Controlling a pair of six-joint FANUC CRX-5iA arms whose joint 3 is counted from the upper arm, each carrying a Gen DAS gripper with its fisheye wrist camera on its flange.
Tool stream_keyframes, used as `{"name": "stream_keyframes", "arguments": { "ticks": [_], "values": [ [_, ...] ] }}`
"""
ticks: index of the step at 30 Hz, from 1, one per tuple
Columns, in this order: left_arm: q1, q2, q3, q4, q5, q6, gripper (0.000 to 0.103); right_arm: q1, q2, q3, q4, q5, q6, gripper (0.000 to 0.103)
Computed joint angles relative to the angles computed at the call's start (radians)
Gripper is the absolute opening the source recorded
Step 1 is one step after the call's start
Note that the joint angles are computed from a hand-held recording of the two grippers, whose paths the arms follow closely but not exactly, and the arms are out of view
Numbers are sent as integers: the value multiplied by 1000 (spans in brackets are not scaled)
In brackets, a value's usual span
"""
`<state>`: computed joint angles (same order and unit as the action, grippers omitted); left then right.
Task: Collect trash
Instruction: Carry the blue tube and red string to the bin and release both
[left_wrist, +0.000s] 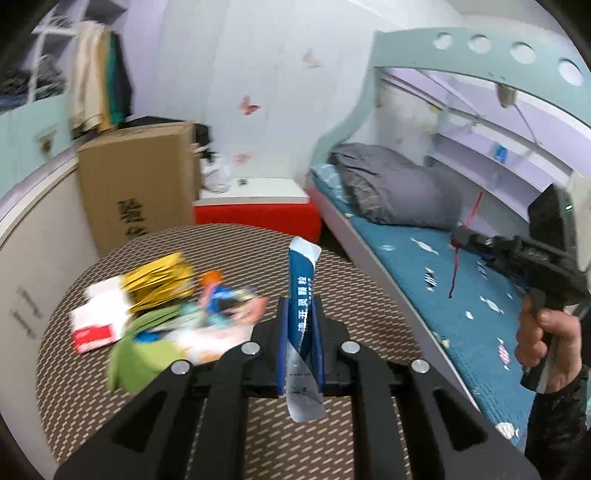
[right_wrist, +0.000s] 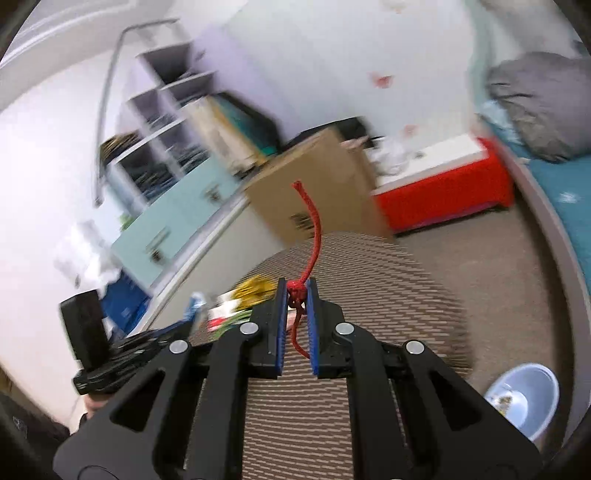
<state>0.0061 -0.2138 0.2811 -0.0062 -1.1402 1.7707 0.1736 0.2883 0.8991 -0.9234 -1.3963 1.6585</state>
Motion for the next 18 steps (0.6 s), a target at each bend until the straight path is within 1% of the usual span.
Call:
{"name": "stream_keyframes", "arguments": {
  "ticks": [2, 6, 8, 12, 16, 18],
  "values": [
    [-35, 43, 33, 2, 7, -11, 11, -26, 2, -27, 51, 10, -20, 10],
    [-97, 136, 92, 22, 18, -36, 11, -67, 52, -79, 194, 6, -113, 10],
    [-117, 178, 119, 38, 18, -44, 11, -83, 77, -107, 238, 2, -147, 10],
    [-157, 270, 186, 62, 11, -57, 11, -107, 105, -158, 287, 2, -174, 10],
    [-196, 362, 267, 70, -17, -68, 11, -128, 145, -183, 323, -4, -195, 11],
    [-213, 406, 309, 78, -34, -75, 11, -135, 187, -170, 338, -30, -227, 12]
  ]
}}
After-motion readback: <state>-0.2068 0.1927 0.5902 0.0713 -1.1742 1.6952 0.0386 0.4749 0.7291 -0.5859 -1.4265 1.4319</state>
